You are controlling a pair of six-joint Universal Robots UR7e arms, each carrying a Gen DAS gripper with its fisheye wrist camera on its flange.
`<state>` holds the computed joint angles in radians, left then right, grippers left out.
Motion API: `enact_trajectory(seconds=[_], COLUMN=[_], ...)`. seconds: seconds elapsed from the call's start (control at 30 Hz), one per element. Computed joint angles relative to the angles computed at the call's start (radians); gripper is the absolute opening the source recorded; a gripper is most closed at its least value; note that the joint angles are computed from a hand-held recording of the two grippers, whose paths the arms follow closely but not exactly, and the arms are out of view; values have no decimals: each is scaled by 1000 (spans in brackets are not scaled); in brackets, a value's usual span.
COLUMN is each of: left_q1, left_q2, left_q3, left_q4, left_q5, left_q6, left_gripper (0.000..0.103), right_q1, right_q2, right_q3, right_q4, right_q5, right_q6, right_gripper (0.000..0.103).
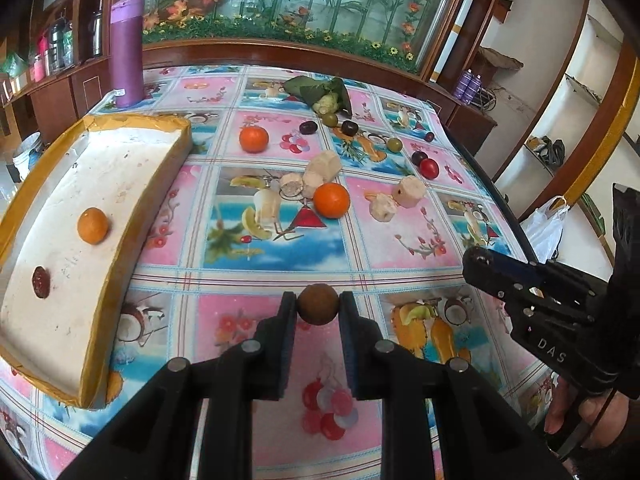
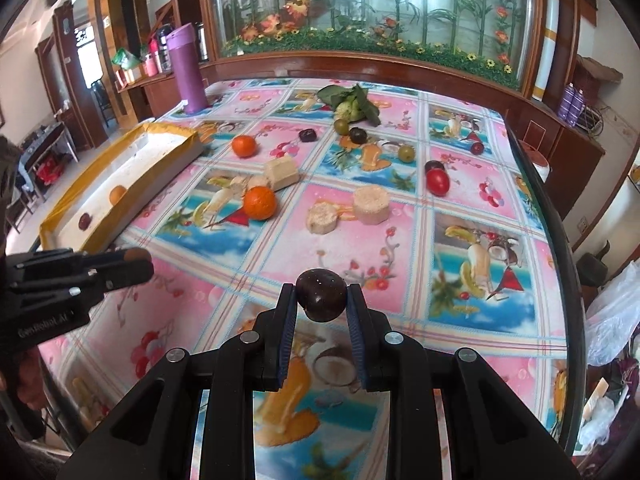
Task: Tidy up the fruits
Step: 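Grasp a dark plum with the right tool while the left tool grasps a brown round fruit, then carry the dark plum and brown fruit over the white tray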
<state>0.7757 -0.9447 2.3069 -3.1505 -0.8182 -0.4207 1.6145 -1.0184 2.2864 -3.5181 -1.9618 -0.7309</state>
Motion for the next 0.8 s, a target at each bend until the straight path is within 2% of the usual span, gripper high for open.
enact_trajectory(seconds=[0.33, 0.8], left_q1=[-15, 39], left_q2=[-130, -329], left_q3=[106, 209], left_q4=[-5, 41], left_q5=[85, 194], left_q6=[-50, -116], left_gripper=[24, 24], right_q1=[95, 205], right_q2=[79, 212], right_q3=[-23, -123], right_q4=[1, 82], right_q5=[-6, 6], right_q6=[-4, 26], right_gripper=[25, 25])
